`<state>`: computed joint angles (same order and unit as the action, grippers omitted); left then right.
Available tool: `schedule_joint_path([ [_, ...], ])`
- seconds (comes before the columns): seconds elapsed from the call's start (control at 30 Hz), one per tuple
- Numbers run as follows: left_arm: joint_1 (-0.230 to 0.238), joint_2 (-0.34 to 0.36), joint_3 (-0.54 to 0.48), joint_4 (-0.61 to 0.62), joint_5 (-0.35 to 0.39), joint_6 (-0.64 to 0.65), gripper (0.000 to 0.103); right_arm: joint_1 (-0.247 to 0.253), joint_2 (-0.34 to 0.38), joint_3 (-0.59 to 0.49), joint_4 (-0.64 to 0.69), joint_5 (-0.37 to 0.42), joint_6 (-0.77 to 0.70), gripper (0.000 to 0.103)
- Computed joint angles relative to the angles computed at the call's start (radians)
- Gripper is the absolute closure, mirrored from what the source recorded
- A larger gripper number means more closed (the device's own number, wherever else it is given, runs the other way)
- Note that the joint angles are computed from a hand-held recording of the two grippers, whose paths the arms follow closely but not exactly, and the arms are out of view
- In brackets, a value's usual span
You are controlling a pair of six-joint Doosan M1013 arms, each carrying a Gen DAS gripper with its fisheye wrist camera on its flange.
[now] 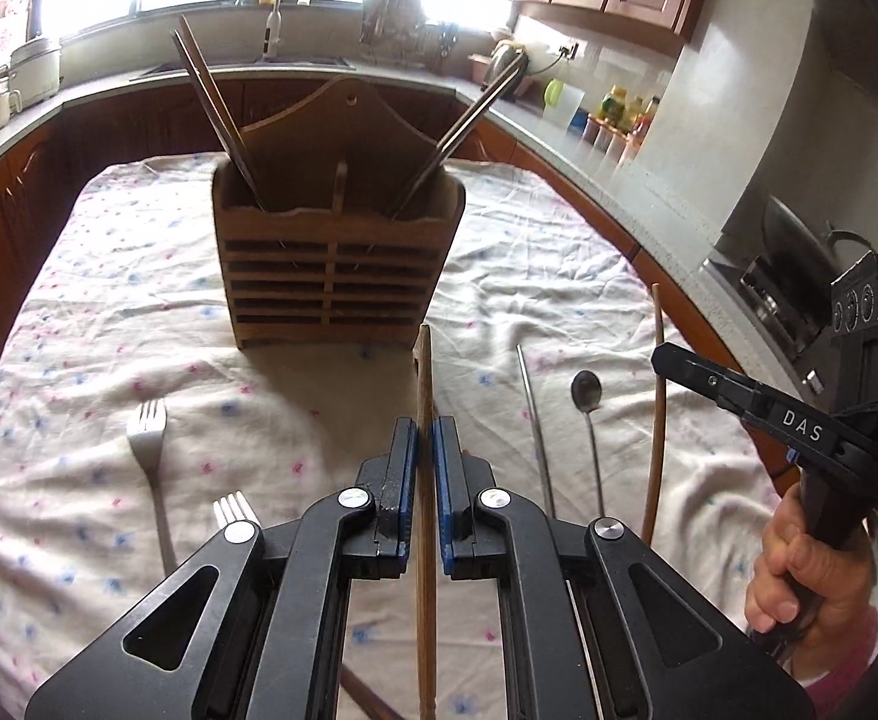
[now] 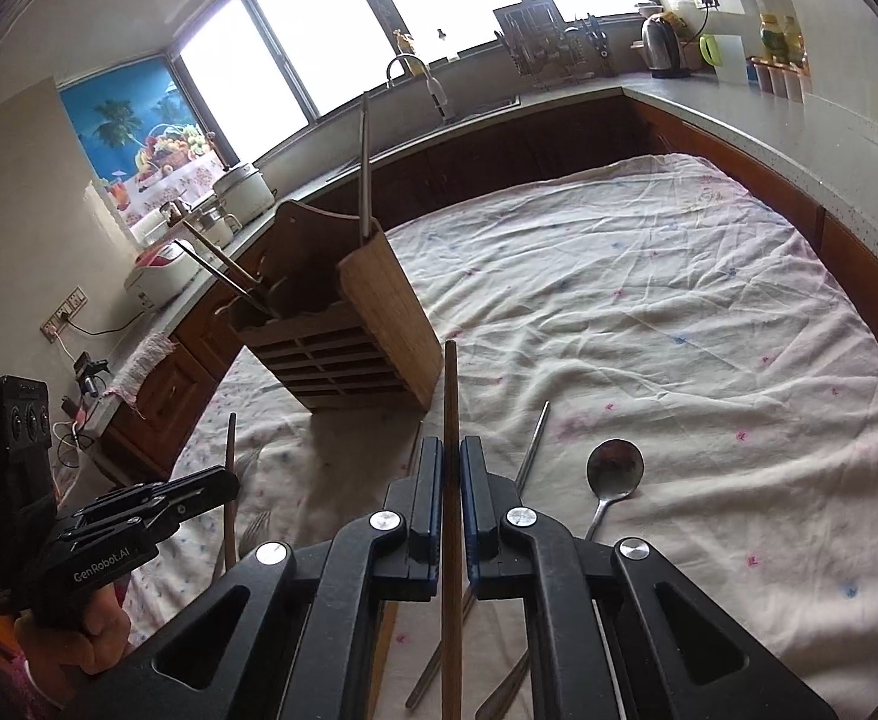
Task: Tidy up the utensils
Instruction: 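Lift the left tool's chopstick over the holder while the right tool carries its chopstick there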
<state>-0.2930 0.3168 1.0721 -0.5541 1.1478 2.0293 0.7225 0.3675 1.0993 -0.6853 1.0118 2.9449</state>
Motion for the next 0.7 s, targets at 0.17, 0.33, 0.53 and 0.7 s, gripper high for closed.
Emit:
schedule_joint_path([
  [0.17,0.012,-0.040,0.031,-0.035,-0.026,0.023,0.098,0.031,-0.015,-0.002,-0.080,-0.004,0.038,0.097],
  [0.33,0.033,-0.067,0.046,-0.076,-0.046,0.045,0.098,0.058,-0.017,-0.022,-0.154,0.018,0.041,0.097],
  [0.53,0.046,-0.078,0.049,-0.112,-0.071,0.061,0.098,0.068,-0.024,-0.022,-0.200,0.016,0.053,0.097],
  [0.7,0.050,-0.079,0.045,-0.129,-0.090,0.068,0.098,0.070,-0.026,-0.024,-0.226,0.008,0.062,0.097],
])
